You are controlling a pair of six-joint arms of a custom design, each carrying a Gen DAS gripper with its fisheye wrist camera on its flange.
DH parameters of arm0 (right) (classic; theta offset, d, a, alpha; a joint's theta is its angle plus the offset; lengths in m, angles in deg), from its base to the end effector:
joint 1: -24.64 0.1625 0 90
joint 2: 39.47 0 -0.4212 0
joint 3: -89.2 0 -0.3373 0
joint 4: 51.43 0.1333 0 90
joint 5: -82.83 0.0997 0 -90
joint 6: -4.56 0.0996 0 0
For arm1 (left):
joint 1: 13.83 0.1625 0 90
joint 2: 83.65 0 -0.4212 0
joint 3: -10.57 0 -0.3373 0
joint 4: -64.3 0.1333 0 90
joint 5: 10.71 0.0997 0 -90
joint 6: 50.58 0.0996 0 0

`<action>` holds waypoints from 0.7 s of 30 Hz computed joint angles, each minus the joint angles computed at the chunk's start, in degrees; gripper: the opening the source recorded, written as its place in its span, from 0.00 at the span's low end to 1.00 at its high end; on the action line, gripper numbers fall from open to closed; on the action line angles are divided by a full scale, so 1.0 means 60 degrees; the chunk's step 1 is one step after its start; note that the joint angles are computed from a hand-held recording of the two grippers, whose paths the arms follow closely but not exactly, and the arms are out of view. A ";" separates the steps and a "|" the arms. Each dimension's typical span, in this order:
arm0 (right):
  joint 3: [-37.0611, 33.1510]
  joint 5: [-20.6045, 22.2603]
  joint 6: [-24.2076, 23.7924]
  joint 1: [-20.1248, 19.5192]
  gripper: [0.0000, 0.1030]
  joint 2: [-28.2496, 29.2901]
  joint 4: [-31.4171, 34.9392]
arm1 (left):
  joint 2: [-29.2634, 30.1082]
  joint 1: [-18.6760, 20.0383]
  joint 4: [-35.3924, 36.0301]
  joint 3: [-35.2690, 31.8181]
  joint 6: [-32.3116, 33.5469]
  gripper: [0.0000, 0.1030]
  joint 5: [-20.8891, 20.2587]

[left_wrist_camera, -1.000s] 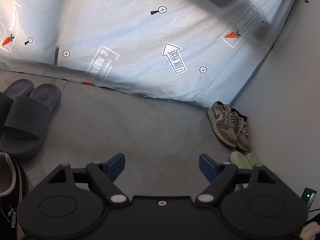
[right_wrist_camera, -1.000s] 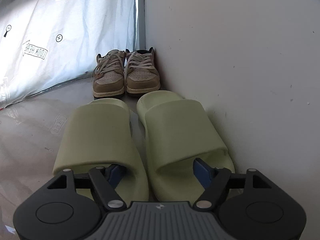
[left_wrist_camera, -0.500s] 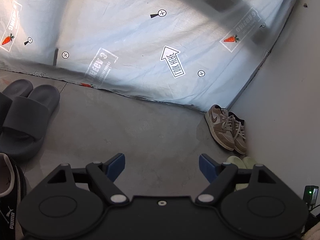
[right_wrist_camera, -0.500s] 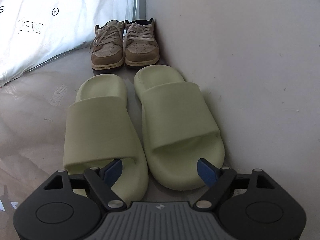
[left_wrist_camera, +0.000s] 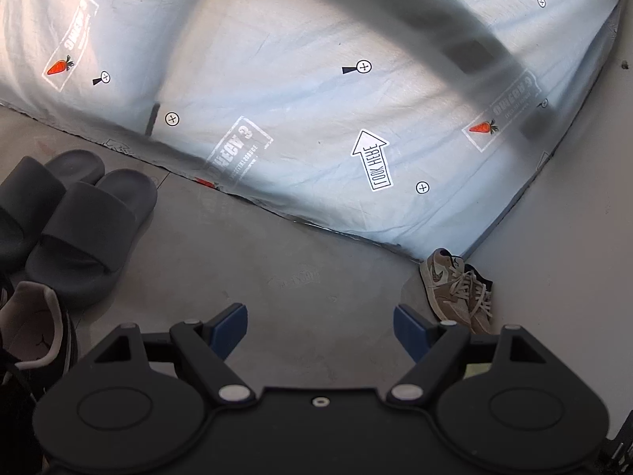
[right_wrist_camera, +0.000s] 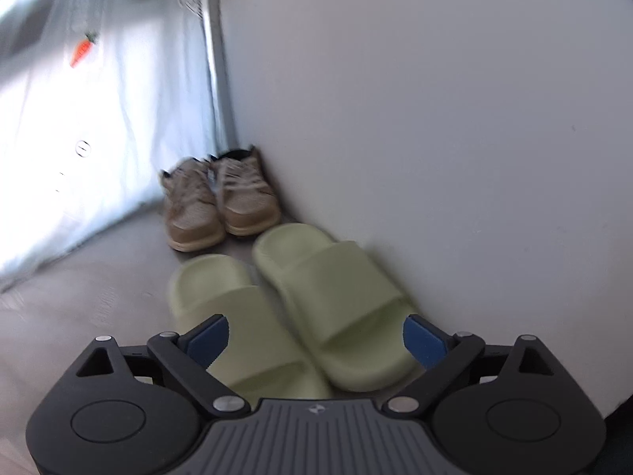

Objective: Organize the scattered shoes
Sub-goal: 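Lower the pale green slides beside the tan sneakers and open the right tool, then grasp the black Puma sneaker pair by the heels with the right tool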

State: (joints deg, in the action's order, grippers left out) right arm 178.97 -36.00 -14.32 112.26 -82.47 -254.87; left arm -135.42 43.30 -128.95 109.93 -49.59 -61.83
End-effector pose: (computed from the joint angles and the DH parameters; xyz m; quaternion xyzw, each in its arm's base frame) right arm 0.0578 -0.6617 0.2610 -0.0193 -0.8204 0.4847 0.3026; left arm -0.1657 -0.6173 0.2829 0.0942 0.8430 -0.5041 0.1621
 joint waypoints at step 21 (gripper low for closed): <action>-0.0810 0.1411 0.0558 0.3362 0.98 0.2241 0.1383 | -0.3680 0.0099 -0.2112 0.3767 0.1015 0.80 0.1568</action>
